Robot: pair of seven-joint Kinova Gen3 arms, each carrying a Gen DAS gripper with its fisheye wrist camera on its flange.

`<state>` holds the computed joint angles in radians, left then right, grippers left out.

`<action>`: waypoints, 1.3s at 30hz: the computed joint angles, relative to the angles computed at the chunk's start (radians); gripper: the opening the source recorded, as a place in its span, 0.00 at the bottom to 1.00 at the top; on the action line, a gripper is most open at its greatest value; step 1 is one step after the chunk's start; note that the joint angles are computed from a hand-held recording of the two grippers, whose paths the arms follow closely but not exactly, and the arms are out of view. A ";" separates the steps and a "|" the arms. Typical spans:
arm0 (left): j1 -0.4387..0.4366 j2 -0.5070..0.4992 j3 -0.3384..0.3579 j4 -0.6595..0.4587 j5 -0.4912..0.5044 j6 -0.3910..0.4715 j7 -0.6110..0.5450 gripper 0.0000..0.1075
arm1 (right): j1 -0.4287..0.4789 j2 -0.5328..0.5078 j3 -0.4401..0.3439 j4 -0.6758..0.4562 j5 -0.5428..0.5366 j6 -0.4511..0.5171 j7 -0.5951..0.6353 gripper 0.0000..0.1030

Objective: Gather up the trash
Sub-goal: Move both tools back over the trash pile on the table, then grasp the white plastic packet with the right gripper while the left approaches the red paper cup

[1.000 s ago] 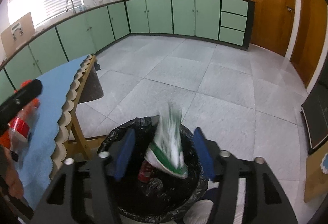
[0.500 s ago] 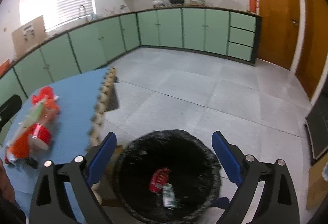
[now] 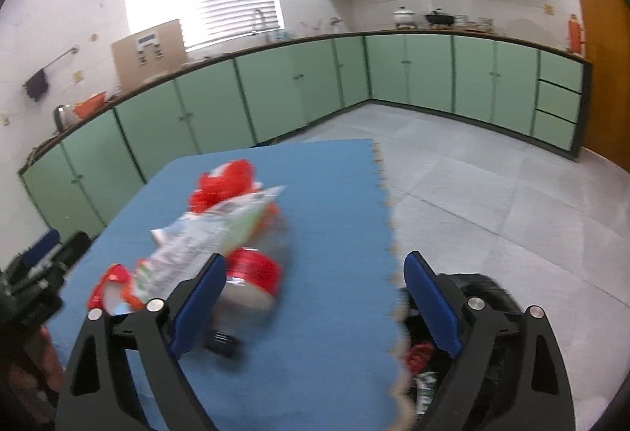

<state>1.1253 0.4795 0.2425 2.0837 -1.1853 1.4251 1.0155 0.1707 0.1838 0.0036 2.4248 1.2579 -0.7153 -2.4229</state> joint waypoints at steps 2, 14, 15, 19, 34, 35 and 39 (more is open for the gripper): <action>0.001 -0.014 0.004 0.038 0.027 -0.009 0.028 0.83 | -0.025 0.001 -0.020 0.006 -0.006 0.007 -0.010 0.83; -0.016 -0.032 0.025 0.175 0.069 -0.086 0.150 0.83 | -0.159 -0.007 -0.094 0.022 -0.073 0.131 -0.014 0.65; -0.019 -0.035 0.026 0.185 0.066 -0.096 0.159 0.83 | -0.164 -0.005 -0.097 0.018 -0.068 0.138 -0.025 0.62; -0.029 -0.034 0.028 0.208 0.057 -0.128 0.180 0.83 | -0.169 0.010 -0.104 -0.008 0.013 0.146 -0.116 0.44; -0.069 -0.067 0.030 0.301 -0.026 -0.266 0.314 0.84 | -0.159 -0.013 -0.060 -0.001 0.048 0.066 -0.101 0.04; -0.075 -0.071 0.031 0.308 -0.038 -0.275 0.325 0.85 | -0.159 -0.015 -0.059 0.001 0.042 0.065 -0.093 0.04; -0.107 -0.100 0.041 0.345 -0.107 -0.333 0.382 0.85 | -0.153 -0.013 -0.057 0.005 0.035 0.061 -0.077 0.04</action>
<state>1.0183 0.3795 0.2836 2.4285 -1.2921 1.0920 1.3972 0.0172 0.1706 -0.0535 2.4296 1.2930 -0.6548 -2.5003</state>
